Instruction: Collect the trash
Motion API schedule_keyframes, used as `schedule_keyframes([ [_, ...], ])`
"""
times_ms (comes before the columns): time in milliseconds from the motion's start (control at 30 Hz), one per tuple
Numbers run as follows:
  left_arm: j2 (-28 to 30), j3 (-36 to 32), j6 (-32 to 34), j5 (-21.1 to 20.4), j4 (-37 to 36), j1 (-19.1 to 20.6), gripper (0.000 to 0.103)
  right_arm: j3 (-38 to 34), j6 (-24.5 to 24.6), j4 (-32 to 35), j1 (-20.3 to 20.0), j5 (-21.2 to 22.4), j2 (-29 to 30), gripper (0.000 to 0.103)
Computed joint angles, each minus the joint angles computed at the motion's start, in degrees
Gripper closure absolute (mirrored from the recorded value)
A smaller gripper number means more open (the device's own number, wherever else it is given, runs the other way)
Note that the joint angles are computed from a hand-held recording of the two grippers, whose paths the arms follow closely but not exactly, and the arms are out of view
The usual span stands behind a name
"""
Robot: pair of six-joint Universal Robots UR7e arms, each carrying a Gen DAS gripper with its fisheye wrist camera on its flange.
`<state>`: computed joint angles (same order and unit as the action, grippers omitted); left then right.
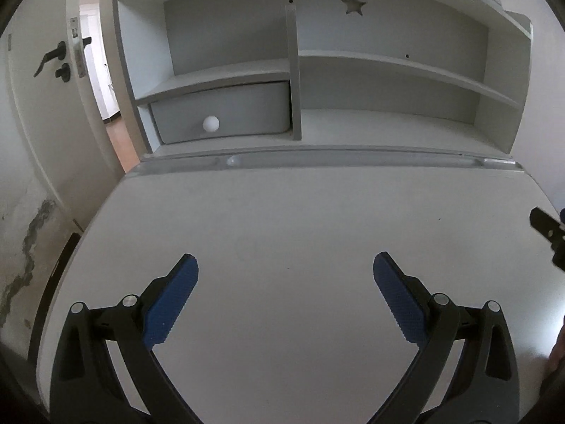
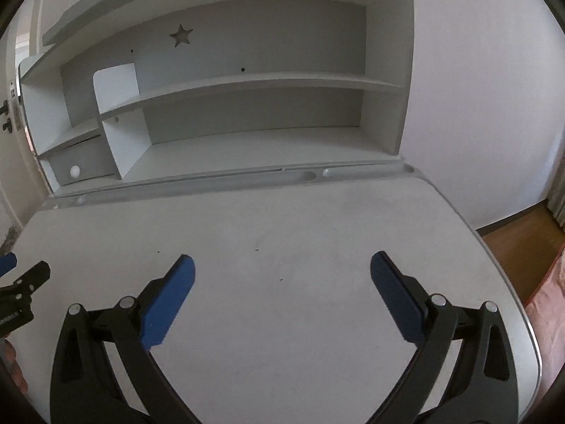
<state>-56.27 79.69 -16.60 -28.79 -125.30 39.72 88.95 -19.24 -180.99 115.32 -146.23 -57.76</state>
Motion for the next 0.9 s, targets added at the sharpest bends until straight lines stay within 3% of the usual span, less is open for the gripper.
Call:
schedule_keyframes([
  [100, 0.73, -1.86, -1.34, -2.01, 2.15, 0.57, 0.007, -2.65, 1.00, 2.31, 0.32, -3.14, 1.68, 0.007],
  [233, 1.24, -2.73, -2.85, -1.25, 4.41, 0.55, 0.007, -1.23, 3.80, 4.99, -0.27, -0.69, -0.51, 0.007],
  [433, 1.52, -4.10, -5.15, -2.32, 7.66, 1.10, 0.007, -1.47, 7.35, 7.21, -0.92, -0.85, -1.04, 0.007],
  [633, 2.07, -5.76, -6.82, -4.49, 10.67, 1.74, 0.007, -1.86, 6.45, 8.77, -0.99, -0.63, -0.87, 0.007],
  [900, 2.71, -6.07, -7.02, -3.24, 11.67, 1.36, 0.007, -1.68, 7.13, 9.09, -1.19, -0.16, -1.12, 0.007],
])
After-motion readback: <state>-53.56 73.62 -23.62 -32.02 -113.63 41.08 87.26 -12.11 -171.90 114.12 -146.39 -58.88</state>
